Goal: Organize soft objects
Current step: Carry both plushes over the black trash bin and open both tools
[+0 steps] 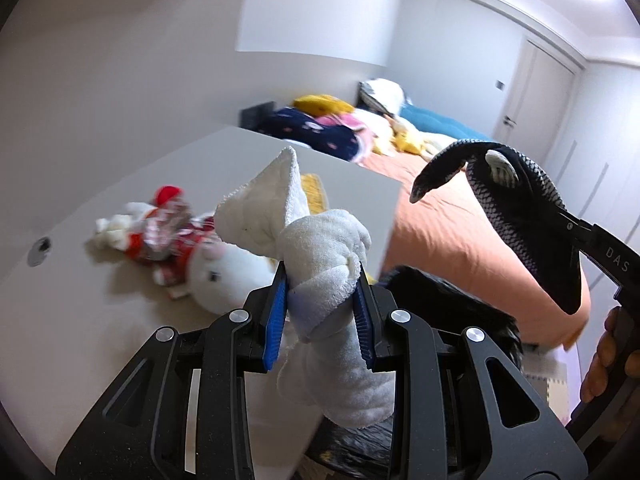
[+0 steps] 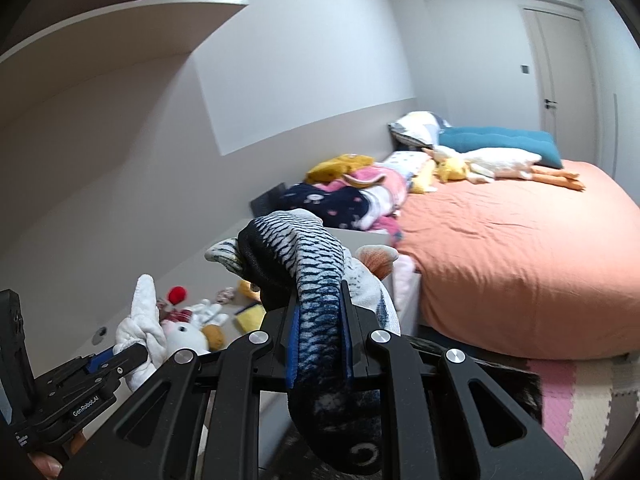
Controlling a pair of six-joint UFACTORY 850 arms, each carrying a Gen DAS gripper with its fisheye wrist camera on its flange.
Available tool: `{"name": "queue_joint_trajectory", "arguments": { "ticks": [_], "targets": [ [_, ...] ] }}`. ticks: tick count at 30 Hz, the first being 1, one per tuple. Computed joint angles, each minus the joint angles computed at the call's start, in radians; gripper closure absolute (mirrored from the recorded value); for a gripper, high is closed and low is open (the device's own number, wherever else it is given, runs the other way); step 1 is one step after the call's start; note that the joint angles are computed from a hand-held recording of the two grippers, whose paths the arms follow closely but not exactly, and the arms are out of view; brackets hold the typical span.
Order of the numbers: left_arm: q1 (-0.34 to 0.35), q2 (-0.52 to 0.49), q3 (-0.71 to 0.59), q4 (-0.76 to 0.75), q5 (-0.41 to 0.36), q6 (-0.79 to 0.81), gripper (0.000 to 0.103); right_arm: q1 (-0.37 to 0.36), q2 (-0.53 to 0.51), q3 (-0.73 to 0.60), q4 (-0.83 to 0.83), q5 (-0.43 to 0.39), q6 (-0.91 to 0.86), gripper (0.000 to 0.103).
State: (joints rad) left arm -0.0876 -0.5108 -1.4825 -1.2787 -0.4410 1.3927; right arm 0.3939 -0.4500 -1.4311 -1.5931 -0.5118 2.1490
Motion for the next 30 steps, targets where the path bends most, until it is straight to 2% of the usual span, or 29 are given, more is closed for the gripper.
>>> {"name": "queue_joint_trajectory", "arguments": {
  "ticks": [9, 12, 13, 14, 15, 16, 18, 20, 25, 30],
  "targets": [
    [-0.070, -0.006, 0.019, 0.058, -0.036, 0.012, 0.072, -0.011, 0.099, 0.160, 0.065, -0.100, 0.032, 0.084],
    [-0.088, -0.011, 0.020, 0.088, -0.050, 0.011, 0.069, -0.015, 0.119, 0.195, 0.085, -0.120, 0.044, 0.076],
    [-0.097, -0.017, 0.017, 0.112, -0.061, 0.002, 0.068, -0.018, 0.126, 0.209, 0.076, -0.125, 0.072, 0.067],
    [-0.103, -0.019, 0.015, 0.139, -0.065, -0.012, 0.049, -0.017, 0.136, 0.226, 0.066, -0.137, 0.102, 0.051],
    [-0.113, -0.018, 0.021, 0.158, -0.061, -0.010, 0.017, -0.015, 0.142, 0.237, 0.062, -0.151, 0.117, 0.041],
    [-0.124, -0.011, 0.037, 0.140, -0.040, 0.034, 0.006, -0.013, 0.146, 0.242, 0.063, -0.171, 0.120, 0.030],
    [-0.145, 0.005, 0.067, 0.097, 0.008, 0.129, 0.005, -0.001, 0.148, 0.249, 0.082, -0.232, 0.114, 0.029],
    [-0.162, 0.007, 0.079, 0.122, 0.050, 0.146, 0.005, -0.003, 0.160, 0.266, 0.079, -0.238, 0.134, 0.028],
    [-0.153, -0.027, 0.038, 0.239, 0.007, -0.005, 0.005, -0.011, 0.169, 0.284, 0.068, -0.225, 0.172, 0.027],
    [-0.140, -0.032, 0.030, 0.247, 0.017, -0.045, 0.005, -0.009, 0.166, 0.282, 0.066, -0.218, 0.177, 0.027]
  ]
}}
